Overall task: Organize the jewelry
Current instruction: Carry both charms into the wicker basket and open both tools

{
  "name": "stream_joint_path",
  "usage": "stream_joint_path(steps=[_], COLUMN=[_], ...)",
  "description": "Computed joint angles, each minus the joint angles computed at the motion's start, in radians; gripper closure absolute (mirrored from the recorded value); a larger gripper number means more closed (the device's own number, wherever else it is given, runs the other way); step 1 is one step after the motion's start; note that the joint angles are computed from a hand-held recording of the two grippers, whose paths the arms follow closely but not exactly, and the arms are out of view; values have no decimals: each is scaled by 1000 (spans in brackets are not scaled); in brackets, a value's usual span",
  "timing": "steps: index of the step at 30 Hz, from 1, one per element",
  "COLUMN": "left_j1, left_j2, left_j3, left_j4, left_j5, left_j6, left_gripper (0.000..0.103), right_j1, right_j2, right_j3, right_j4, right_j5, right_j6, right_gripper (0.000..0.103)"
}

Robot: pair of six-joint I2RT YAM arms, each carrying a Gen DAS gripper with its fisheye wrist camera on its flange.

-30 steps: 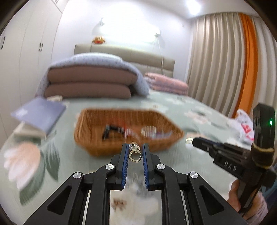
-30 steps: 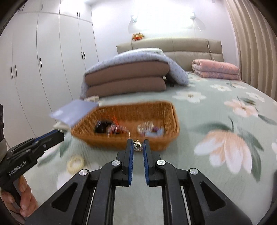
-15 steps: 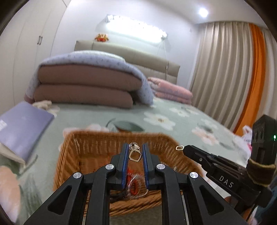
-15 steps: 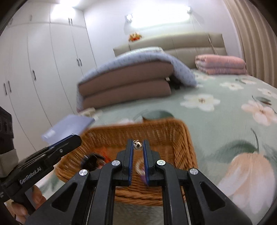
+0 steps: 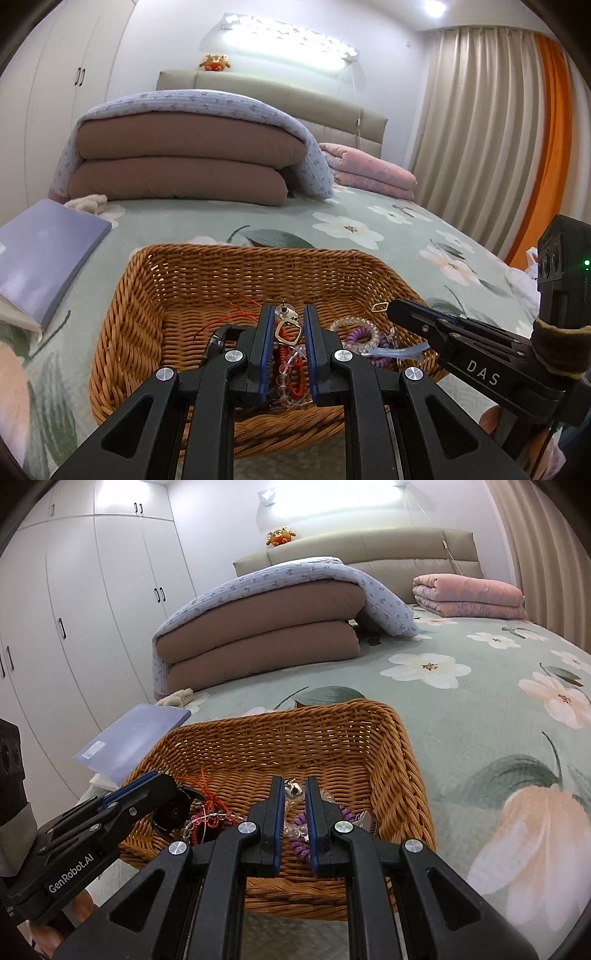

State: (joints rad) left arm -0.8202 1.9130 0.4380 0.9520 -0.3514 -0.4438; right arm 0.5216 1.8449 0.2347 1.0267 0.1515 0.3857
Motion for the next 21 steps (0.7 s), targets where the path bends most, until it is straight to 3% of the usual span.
stream_joint_path(steps=[4, 8, 13, 21], left_j1=[10, 13, 10, -34], left_j2=[-9, -18, -32, -70], left_j3=[-11, -36, -65, -112], left_j4=[8, 42, 79, 106], left_j5=[23, 23, 13, -59], left_j6=[-8, -14, -17, -26], left_gripper=[84, 62, 62, 62], right_j1=[13, 60, 48, 62], right_j2=[1, -7, -6, -30], right_j3=[-17, -36, -41, -128], right_j4=[44, 71, 74, 202], right_j5=[-8, 67, 54, 67], right_j6=[-16, -27, -19, -6], right_gripper=[87, 79, 79, 79])
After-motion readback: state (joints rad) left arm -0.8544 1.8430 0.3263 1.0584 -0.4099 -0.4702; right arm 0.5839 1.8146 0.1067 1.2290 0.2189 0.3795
